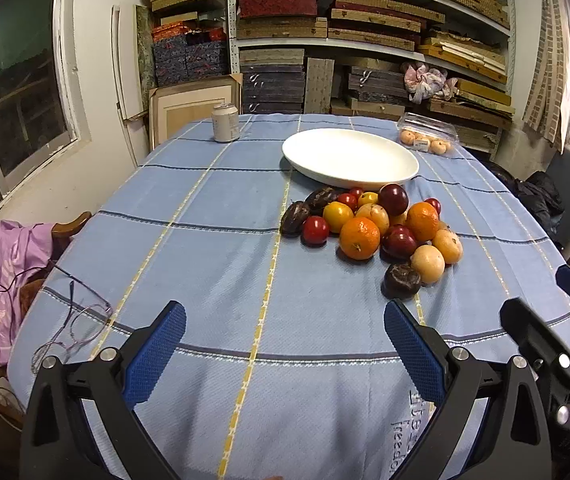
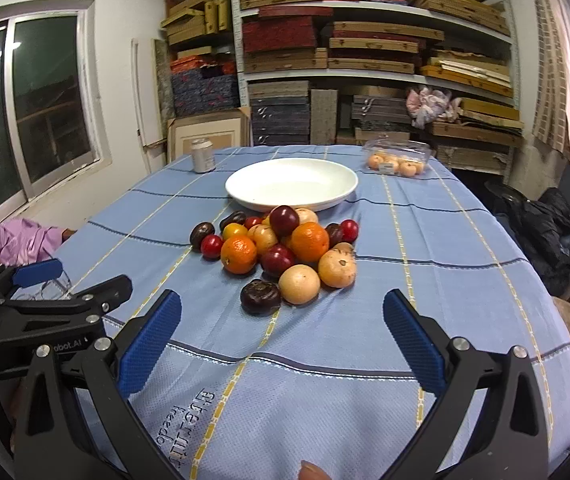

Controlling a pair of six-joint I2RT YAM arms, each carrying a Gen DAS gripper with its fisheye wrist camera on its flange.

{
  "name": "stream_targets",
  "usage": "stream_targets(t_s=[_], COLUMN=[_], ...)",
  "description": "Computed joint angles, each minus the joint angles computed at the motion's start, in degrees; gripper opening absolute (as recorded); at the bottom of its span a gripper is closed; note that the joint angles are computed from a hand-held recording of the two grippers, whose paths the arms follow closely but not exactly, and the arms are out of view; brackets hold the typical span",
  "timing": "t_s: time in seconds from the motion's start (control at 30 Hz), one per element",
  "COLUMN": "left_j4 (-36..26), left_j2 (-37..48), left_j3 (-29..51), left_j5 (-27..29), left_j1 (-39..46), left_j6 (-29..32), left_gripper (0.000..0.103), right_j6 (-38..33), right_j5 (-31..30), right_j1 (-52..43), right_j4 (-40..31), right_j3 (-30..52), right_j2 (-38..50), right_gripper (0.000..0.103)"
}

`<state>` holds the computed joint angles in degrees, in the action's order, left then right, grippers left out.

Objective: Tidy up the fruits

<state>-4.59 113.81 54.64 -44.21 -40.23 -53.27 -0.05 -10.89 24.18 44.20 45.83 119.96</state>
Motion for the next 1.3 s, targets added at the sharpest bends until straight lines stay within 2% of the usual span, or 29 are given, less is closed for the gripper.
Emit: stream_targets(t_s=[0.03, 0.07, 0.17, 0.27, 0.37, 0.47, 0.53, 0.63, 0.7, 0.73, 0.77, 0.8, 0.83, 0.97, 1.07, 1.17, 1.23, 1.3], left_j4=[2.0, 5.5, 16.0, 23.9, 31.1, 40.7, 37.7, 36.8, 42.0, 44.9, 45.8, 46.1, 44.3, 34.3, 27.9, 21.6, 20.1, 18.2], left_j2=[-0.1, -0.4, -1.9, -2.8, -2.4, 0.6, 2.5, 5.4, 7.4, 8.5, 9.4, 10.6, 10.9, 9.1, 7.2, 6.1, 6.3, 6.9], left_j3=[-0.7, -2.2, -7.4, -11.9, -15.8, -18.6, -16.2, -13.3, -13.2, -13.3, -12.9, -12.3, -11.2, -8.0, -5.4, -1.8, -0.3, 2.1], left_j5=[0.5, 2.1, 8.0, 9.9, 3.6, -3.0, -3.8, 5.3, 15.2, 22.6, 27.7, 31.5, 33.1, 24.9, 24.5, 24.2, 23.9, 27.0], left_j1=[0.3, 0.8, 2.3, 1.4, -4.2, -10.7, -12.8, -11.8, -9.0, -6.9, -5.4, -4.3, -3.1, 0.0, 6.8, 13.2, 15.5, 19.3], left_j6=[1.3, 3.3, 6.4, 5.2, 1.8, 4.3, 5.1, 8.5, 12.7, 14.5, 15.2, 15.2, 15.0, 14.6, 15.7, 16.6, 17.2, 17.9], left_gripper=[0.100, 0.100, 0.100, 0.100, 0.100, 0.100, 0.100, 0.100, 0.100, 0.100, 0.100, 0.100, 0.100, 0.100, 0.100, 0.100, 0.100, 0.100], right_j6=[-0.6, -1.1, 0.8, 4.0, 4.6, 4.9, 3.9, 2.4, -0.8, -3.1, -4.9, -6.2, -7.3, -7.5, -7.0, -8.1, -8.4, -8.2], right_j5=[-0.6, -1.6, -7.1, -12.4, -15.7, -13.6, -13.3, -14.0, -12.1, -11.0, -10.3, -9.8, -8.9, -11.1, -12.9, -12.2, -11.8, -11.9], right_j1=[-0.1, -0.8, -3.3, -6.1, -7.6, -8.0, -8.1, -7.7, -6.7, -6.1, -5.5, -5.2, -5.1, -7.2, -8.9, -8.8, -8.5, -8.2], right_j4=[0.7, -1.9, -1.2, -1.2, -6.7, -6.4, -3.8, -2.9, -6.9, -10.8, -14.3, -16.8, -19.8, -33.0, -42.5, -47.6, -49.8, -51.0], right_j3=[0.0, 1.6, 2.1, 2.6, 4.7, 4.0, 3.1, 3.9, 6.6, 8.8, 11.5, 13.9, 16.8, 31.2, 42.9, 51.1, 55.8, 59.1], right_j2=[0.7, -0.1, 0.3, 0.2, 1.2, 1.8, 2.4, 3.4, 4.0, 4.3, 5.0, 6.0, 7.0, 12.8, 17.9, 22.6, 25.8, 28.0], right_gripper=[0.099, 0.099, 0.099, 0.099, 0.099, 0.099, 0.099, 0.099, 0.099, 0.099, 0.099, 0.099, 0.099, 0.099, 0.099, 0.099, 0.099, 0.098])
